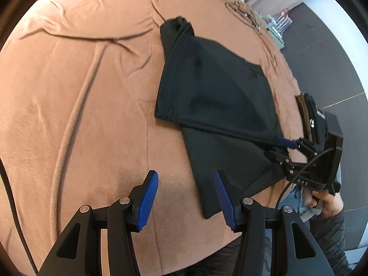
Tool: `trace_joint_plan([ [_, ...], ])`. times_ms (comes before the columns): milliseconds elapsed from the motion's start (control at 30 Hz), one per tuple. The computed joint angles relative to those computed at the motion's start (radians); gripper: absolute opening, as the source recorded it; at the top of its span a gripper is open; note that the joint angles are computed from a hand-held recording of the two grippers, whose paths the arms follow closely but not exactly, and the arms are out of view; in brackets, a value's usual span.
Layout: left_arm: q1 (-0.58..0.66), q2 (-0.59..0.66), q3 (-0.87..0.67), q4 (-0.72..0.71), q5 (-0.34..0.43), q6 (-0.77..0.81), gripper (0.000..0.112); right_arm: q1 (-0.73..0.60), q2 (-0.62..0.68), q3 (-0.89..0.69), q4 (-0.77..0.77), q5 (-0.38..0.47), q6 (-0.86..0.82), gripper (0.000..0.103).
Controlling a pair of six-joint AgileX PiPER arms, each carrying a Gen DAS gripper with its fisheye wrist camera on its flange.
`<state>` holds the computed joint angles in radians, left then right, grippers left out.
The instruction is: Fold small clothes
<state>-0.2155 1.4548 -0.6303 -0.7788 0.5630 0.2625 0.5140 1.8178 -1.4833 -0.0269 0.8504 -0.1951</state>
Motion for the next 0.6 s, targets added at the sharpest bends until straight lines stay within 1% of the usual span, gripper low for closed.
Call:
trace_joint_plan([
  [200, -0.027, 0.061, -0.018, -0.022, -0.018, 0.026, 0.053, 0.013, 0.053, -0.055, -0.038, 0.005, -0.039, 0.055],
  [233, -0.027, 0.066, -0.015, -0.029, -0.022, 0.036, 0.053, 0.007, 0.053, -0.059, -0.043, 0.0, -0.038, 0.048],
  [267, -0.032, 0.072, -0.018, -0.024, -0.023, 0.032, 0.053, -0.002, 0.048, -0.059, -0.031, -0.005, -0.048, 0.039],
  [300, -0.039, 0.077, -0.023, -0.012, -0.025, 0.021, 0.053, -0.017, 0.047, -0.063, -0.001, -0.001, -0.07, 0.022],
  [333, -0.046, 0.082, -0.028, 0.002, -0.028, 0.011, 0.053, -0.032, 0.042, -0.061, 0.017, -0.006, -0.077, 0.015],
  [367, -0.054, 0.088, -0.033, 0.012, -0.031, 0.002, 0.053, -0.046, 0.037, -0.059, 0.036, -0.008, -0.081, 0.012],
  [400, -0.062, 0.093, -0.041, 0.033, -0.032, -0.017, 0.053, -0.072, 0.034, -0.063, 0.087, 0.003, -0.104, 0.008],
  [433, -0.069, 0.096, -0.045, 0.05, -0.035, -0.034, 0.053, -0.092, 0.033, -0.069, 0.134, 0.019, -0.124, 0.006],
  [533, -0.108, 0.111, -0.071, 0.13, -0.041, -0.114, 0.053, -0.171, 0.029, -0.089, 0.311, 0.1, -0.172, 0.005],
  [600, -0.134, 0.123, -0.085, 0.181, -0.046, -0.162, 0.053, -0.214, 0.028, -0.099, 0.391, 0.15, -0.183, 0.005],
])
